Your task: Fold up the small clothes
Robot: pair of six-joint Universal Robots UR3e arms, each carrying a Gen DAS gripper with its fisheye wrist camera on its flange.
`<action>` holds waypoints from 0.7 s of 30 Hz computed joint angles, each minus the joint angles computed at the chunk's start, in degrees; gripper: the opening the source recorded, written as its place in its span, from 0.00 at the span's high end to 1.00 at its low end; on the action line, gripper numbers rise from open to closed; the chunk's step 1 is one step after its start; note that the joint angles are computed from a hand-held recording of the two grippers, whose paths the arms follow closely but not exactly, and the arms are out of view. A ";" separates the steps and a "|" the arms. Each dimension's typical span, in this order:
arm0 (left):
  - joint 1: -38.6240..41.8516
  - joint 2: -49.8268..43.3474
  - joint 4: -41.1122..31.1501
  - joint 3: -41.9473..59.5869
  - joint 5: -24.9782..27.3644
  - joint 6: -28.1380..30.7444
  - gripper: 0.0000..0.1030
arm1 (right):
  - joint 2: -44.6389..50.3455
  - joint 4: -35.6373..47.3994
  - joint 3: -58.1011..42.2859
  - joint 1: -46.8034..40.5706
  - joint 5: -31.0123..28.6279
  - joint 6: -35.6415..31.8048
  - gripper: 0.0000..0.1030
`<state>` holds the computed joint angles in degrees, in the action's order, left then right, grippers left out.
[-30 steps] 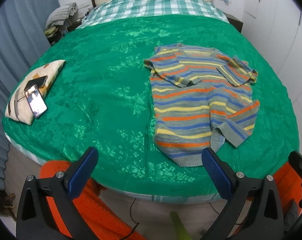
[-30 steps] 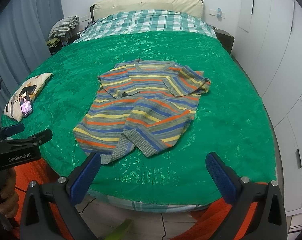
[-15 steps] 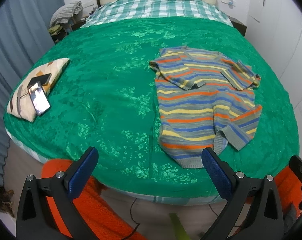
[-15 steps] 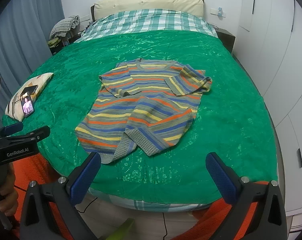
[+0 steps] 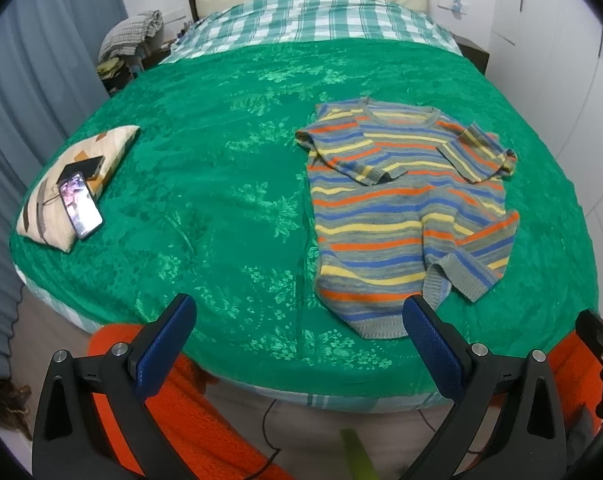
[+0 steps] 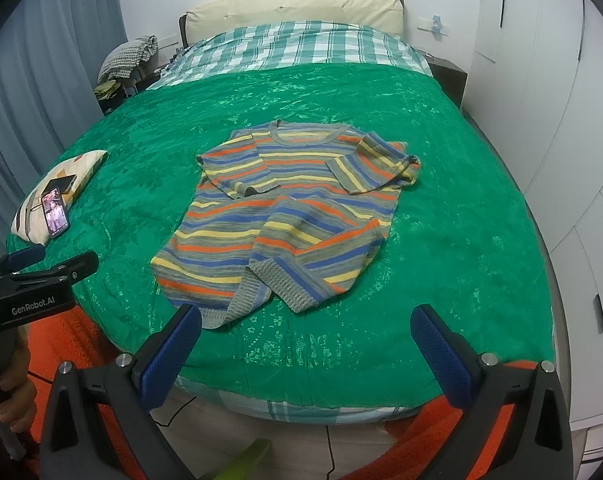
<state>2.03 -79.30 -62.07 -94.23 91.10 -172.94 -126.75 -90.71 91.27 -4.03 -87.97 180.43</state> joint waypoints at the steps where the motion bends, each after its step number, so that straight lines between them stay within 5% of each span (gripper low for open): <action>1: -0.04 -0.04 0.06 0.02 0.05 -0.01 0.00 | 0.06 -0.04 0.06 -0.07 -0.12 -0.25 0.00; 21: 0.40 -0.51 2.30 -2.82 0.59 0.89 0.00 | 0.01 -1.31 1.90 0.62 -0.11 0.73 0.00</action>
